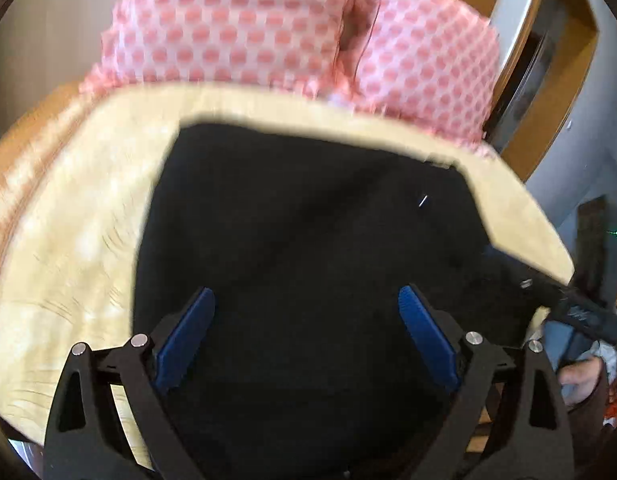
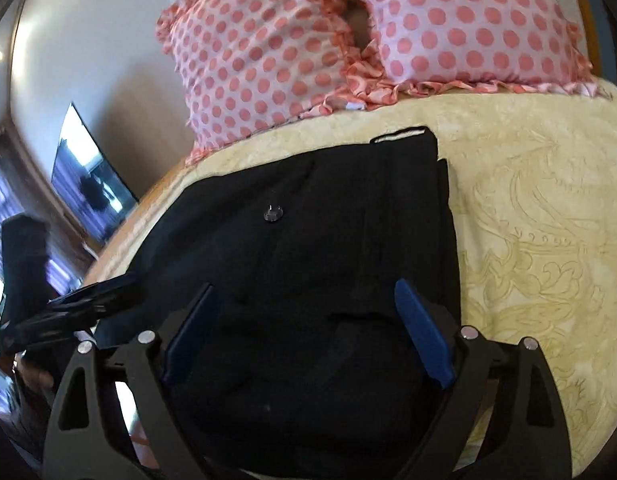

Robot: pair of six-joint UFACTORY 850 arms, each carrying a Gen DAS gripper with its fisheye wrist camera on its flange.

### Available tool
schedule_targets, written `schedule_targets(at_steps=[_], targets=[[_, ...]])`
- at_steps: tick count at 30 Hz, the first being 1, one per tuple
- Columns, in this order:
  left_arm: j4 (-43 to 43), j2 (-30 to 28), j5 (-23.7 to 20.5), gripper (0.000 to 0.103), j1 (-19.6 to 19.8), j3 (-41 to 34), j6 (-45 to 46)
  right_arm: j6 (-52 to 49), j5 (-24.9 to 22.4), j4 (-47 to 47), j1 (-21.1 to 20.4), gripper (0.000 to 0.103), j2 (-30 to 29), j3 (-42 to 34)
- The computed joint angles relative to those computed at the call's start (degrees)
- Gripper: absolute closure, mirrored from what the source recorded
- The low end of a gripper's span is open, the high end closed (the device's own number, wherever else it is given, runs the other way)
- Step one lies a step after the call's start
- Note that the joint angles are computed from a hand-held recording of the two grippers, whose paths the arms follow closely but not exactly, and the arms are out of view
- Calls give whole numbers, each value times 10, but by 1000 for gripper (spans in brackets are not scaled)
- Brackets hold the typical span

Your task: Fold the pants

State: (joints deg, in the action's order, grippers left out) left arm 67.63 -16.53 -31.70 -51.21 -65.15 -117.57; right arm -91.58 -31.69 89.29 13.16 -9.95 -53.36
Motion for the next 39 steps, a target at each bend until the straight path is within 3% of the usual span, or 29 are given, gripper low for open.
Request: schedule_targets(at_steps=[2, 3, 5, 7, 9, 13, 14, 16, 19, 21, 23, 25, 27, 30, 32, 36, 39], targets=[[-11, -7, -22, 9, -8, -13, 31, 30, -22, -21, -10, 14, 3, -10], [4, 1, -10, 9, -6, -9, 20, 33, -31, -15, -17, 14, 3, -14], [81, 28, 9, 9, 2, 14, -57, 61, -32, -16, -33, 14, -5, -35], [96, 47, -13, 9, 9, 23, -77, 142, -38, -66, -46, 15, -43, -86], [88, 59, 4, 9, 32, 30, -73, 220, -60, -116, -56, 30, -84, -135], [-22, 63, 131, 9, 109, 39, -13, 319, -88, -188, -56, 32, -154, -213], [-58, 58, 145, 9, 120, 39, 13, 330, -84, -200, -53, 32, -160, -221], [-147, 43, 147, 9, 135, 28, 89, 345, -68, -225, -47, 32, -165, -226], [-197, 29, 158, 11, 142, 18, 140, 325, -73, -225, -47, 32, -166, -225], [-204, 25, 169, 14, 143, 14, 153, 315, -88, -230, -46, 44, -169, -227], [-227, 22, 185, 16, 145, 11, 179, 294, -68, -228, -41, 47, -163, -218], [-229, 15, 171, 24, 143, 4, 191, 271, -52, -224, -38, 59, -158, -211], [-214, 14, 154, 53, 139, 3, 174, 237, -49, -201, -41, 75, -152, -203], [-174, 26, 167, 79, 140, 18, 134, 202, -48, -180, -43, 83, -141, -193], [-156, 30, 167, 90, 137, 20, 124, 187, -64, -167, -44, 89, -137, -192], [-151, 32, 131, 92, 125, 5, 143, 172, -47, -164, -34, 90, -112, -187], [-132, 34, 131, 92, 127, -8, 140, 171, -58, -161, -34, 90, -113, -208]])
